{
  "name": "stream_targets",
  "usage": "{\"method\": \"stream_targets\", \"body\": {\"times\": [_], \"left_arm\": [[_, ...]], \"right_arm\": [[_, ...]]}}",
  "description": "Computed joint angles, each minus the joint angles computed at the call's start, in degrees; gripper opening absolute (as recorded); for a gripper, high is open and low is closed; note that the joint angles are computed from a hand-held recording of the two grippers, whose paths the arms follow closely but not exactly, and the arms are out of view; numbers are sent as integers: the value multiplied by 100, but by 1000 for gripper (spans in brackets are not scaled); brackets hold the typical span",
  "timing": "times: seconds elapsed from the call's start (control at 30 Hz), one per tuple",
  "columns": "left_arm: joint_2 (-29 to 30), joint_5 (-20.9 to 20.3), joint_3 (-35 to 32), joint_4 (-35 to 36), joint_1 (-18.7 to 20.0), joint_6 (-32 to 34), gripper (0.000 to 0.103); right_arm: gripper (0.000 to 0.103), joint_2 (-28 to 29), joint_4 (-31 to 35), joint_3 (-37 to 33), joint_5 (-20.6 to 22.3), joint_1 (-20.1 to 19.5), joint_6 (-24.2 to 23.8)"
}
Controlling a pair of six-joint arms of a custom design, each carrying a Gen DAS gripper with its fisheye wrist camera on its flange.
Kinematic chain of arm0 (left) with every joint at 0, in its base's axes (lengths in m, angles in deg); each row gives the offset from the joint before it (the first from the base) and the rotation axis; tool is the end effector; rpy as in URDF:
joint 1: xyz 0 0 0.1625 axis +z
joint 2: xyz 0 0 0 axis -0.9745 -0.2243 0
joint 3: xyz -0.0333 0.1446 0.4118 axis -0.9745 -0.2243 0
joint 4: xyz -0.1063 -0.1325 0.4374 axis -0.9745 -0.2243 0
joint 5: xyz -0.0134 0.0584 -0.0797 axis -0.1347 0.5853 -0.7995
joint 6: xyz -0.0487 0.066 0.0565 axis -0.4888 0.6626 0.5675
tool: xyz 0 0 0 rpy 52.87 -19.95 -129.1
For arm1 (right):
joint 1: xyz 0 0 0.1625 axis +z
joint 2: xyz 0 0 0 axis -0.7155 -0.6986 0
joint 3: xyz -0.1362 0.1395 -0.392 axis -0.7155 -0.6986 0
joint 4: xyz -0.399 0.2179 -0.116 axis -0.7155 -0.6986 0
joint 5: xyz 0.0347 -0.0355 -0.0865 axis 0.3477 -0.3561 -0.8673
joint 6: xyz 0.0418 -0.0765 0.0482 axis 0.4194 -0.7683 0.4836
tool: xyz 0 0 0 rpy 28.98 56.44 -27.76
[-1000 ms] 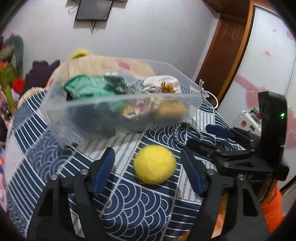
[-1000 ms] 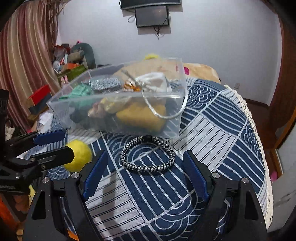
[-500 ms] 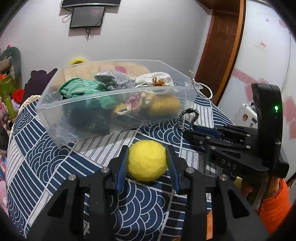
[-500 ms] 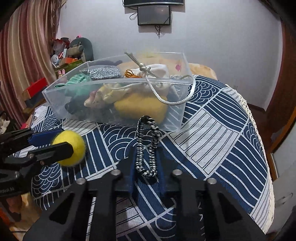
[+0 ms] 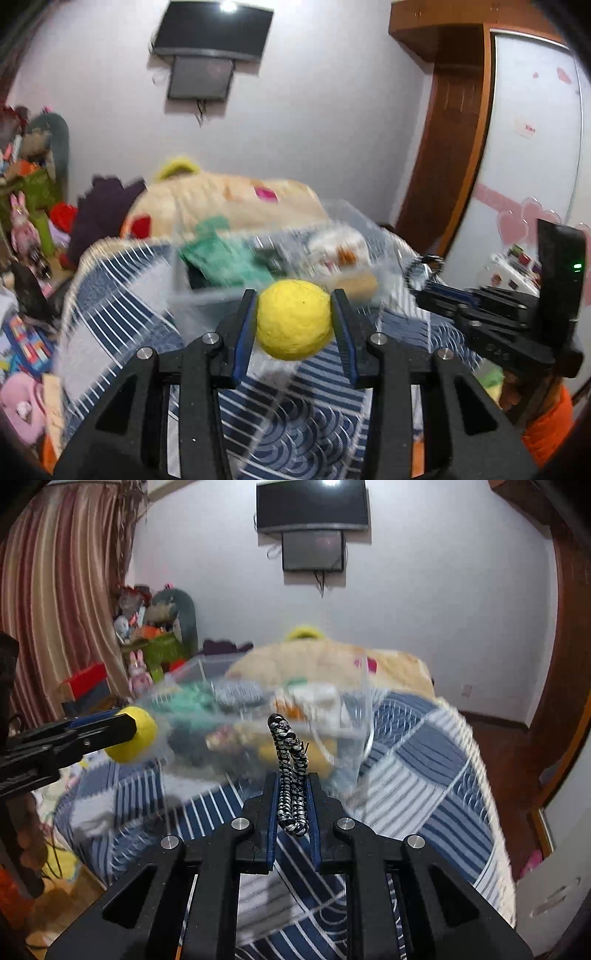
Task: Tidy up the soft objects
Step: 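Release the yellow ball and braided bracelet into the clear box with both tools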
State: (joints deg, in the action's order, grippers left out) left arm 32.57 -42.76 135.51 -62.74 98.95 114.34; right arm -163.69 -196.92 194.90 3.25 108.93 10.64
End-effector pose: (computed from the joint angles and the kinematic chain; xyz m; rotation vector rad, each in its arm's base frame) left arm -0.3485 -0.3786 -0.0569 0.5612 2.2757 -1.3317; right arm -0.0228 -0.4056 0.2742 1.0753 -2.3203 1.0047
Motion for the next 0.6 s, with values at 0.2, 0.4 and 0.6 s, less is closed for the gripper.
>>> {"method": "stream_targets", "body": {"times": [0.2,0.4,0.6], "left_arm": [[-293,-270,41,-324,143,364,40],[-300,-196,-167,-364,464,651,40],[-23,-145,-561,-25,785,799,40]], "right_arm": [[13,4,-62,-103,228,327,340],[13,539,-280,-385,42,777,773],[13,1202,-449,-687,-460,1154,1015]]}}
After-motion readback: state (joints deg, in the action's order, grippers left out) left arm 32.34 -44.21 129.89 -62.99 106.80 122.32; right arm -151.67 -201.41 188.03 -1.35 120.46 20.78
